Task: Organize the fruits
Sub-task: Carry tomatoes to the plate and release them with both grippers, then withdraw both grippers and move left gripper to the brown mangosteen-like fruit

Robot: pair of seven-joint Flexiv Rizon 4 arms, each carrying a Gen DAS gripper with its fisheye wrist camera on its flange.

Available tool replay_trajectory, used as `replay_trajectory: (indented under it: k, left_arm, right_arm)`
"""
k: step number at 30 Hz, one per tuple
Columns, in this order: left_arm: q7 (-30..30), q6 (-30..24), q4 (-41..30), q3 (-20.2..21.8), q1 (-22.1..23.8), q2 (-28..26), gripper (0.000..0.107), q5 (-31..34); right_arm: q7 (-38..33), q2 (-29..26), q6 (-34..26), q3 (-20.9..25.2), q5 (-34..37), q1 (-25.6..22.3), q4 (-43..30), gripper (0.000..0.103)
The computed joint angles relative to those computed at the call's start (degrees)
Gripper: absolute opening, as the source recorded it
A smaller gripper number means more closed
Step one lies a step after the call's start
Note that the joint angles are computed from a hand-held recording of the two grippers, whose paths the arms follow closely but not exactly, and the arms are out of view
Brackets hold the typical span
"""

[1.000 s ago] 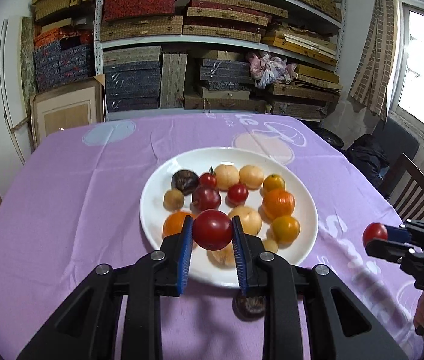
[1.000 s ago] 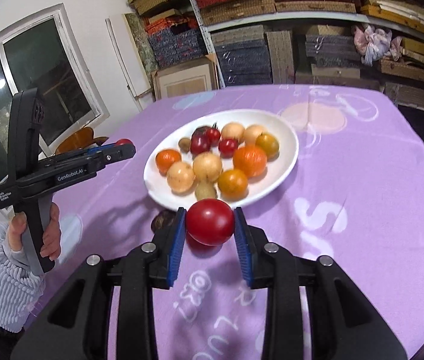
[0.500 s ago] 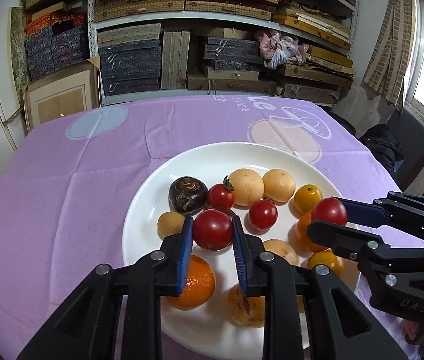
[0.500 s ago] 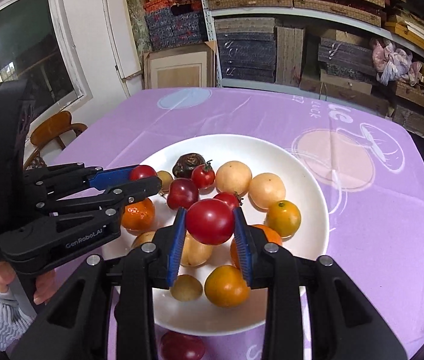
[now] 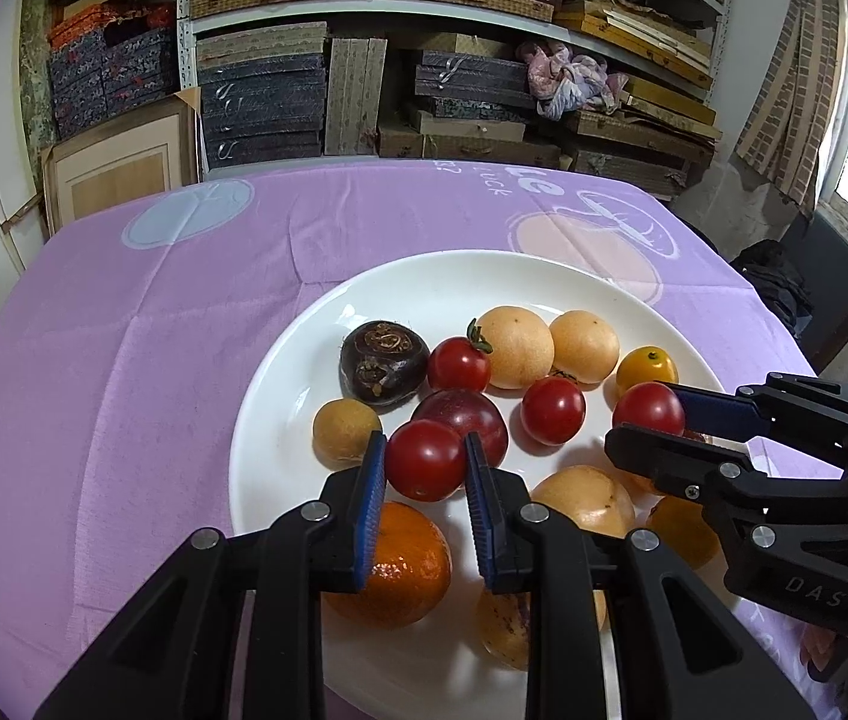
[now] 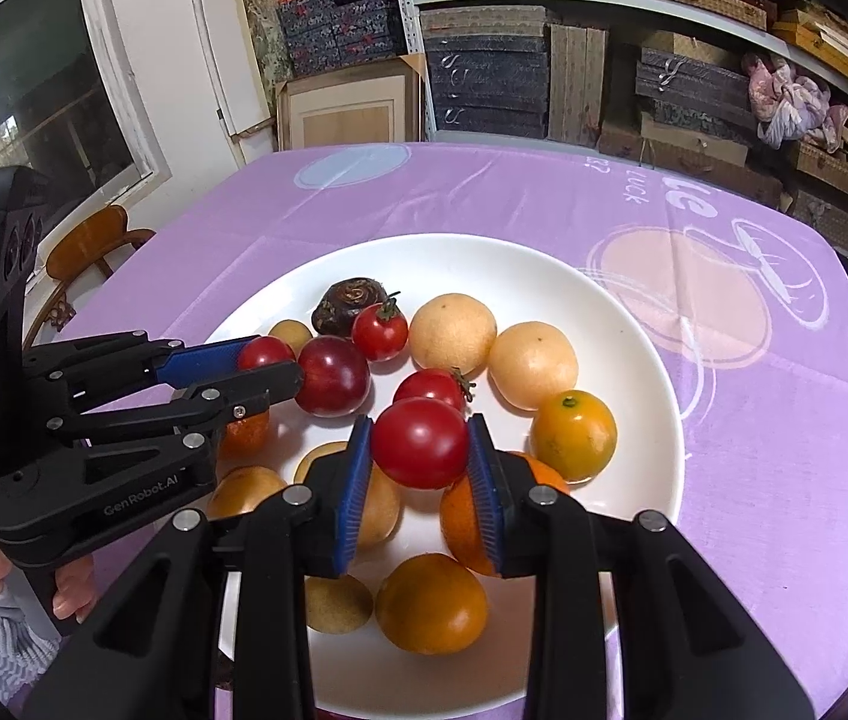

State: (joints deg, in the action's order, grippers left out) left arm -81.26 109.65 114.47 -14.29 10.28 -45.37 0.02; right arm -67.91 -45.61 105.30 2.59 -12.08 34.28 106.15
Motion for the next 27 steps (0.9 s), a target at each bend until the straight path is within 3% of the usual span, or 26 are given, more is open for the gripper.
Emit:
replay_trajectory:
  k: [8, 10, 12, 14, 15, 17, 19, 23, 25, 27]
  left_arm:
    - [-0.7, 1.2, 1.1, 3.6, -3.6, 1.5, 0.031, -1.9]
    - [-1.5, 2.7, 2.4, 4.5, -4.4, 2.5, 0.049, -2.3]
    - [-2.5, 4.6, 4.1, 5.5, -5.2, 4.0, 0.06, -2.7]
    - [-3.8, 6.2, 6.6, 4.9, -4.0, 5.9, 0.062, -1.6]
    - [-4.5, 6.8, 7.9, 4.6, -3.5, 7.1, 0.062, -0.9]
    - [-5.8, 8.8, 10.8, 5.8, -4.1, 9.2, 0.074, -0.6]
    - [-6.8, 13.1, 14.6, 9.5, -7.6, 11.0, 0.088, -2.2]
    - [-6.6, 20.8, 21.3, 14.4, -14.1, 11.7, 0.09, -6.1]
    - [-6.4, 24.7, 23.6, 15.4, -17.1, 10.6, 0.097, -8.6]
    - [-6.1, 27.5, 25.1, 15.7, -19.6, 9.0, 0.098, -11.2]
  right_arm:
    - [-0.4, 1.1, 1.2, -0.1, 0.5, 0.2, 1.5, 0.04]
    - [-0.6, 2.4, 2.8, -0.3, 1.4, 0.5, 3.1, 0.041]
    - [-1.3, 4.3, 5.2, -1.5, 3.0, 2.0, 5.8, 0.047]
    - [-2.8, 6.6, 8.3, -3.5, 6.1, 4.9, 9.4, 0.063]
    - [-3.6, 7.7, 10.1, -3.8, 7.7, 5.8, 11.3, 0.065]
    - [-5.4, 9.9, 13.9, -3.3, 10.8, 6.9, 15.3, 0.072]
    - [-7.8, 11.4, 18.1, -3.3, 15.5, 9.1, 19.3, 0.079]
    - [-11.7, 11.2, 27.5, -0.6, 24.7, 12.3, 25.1, 0.094]
    - [-12.0, 8.9, 33.2, 2.0, 27.9, 12.4, 26.5, 0.095]
    - [-10.8, 6.2, 38.3, 5.1, 27.6, 10.4, 27.5, 0.096]
